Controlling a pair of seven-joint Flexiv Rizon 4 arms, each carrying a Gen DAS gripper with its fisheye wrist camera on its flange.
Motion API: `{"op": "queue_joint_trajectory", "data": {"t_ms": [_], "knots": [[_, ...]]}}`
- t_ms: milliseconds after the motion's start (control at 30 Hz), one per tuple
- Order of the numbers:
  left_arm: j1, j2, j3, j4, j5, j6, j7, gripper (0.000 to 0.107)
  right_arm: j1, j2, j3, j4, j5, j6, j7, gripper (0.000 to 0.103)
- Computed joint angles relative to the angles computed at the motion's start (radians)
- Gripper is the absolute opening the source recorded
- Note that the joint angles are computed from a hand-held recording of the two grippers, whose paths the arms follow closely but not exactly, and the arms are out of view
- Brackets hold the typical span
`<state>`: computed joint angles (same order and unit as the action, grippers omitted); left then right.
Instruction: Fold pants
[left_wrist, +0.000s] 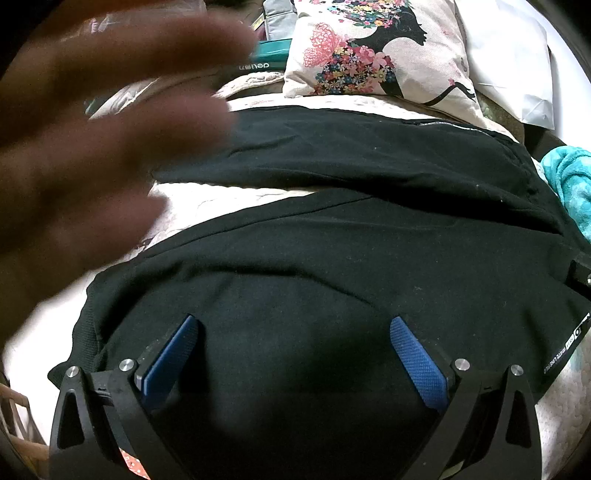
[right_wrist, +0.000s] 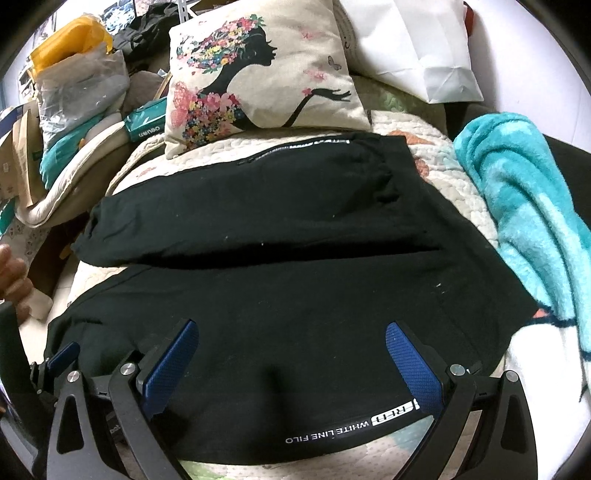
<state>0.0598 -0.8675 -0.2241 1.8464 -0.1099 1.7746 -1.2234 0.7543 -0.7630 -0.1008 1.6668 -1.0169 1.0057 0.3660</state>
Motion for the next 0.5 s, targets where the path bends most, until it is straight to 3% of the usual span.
{"op": "queue_joint_trajectory", "data": {"t_ms": [500], "knots": [[-0.022, -0.002, 0.024, -0.007, -0.004, 0.002, -0.001, 0.103, -0.02, -0.01, 0.0, 0.012, 0.053, 0.103, 0.017, 0.103]]}}
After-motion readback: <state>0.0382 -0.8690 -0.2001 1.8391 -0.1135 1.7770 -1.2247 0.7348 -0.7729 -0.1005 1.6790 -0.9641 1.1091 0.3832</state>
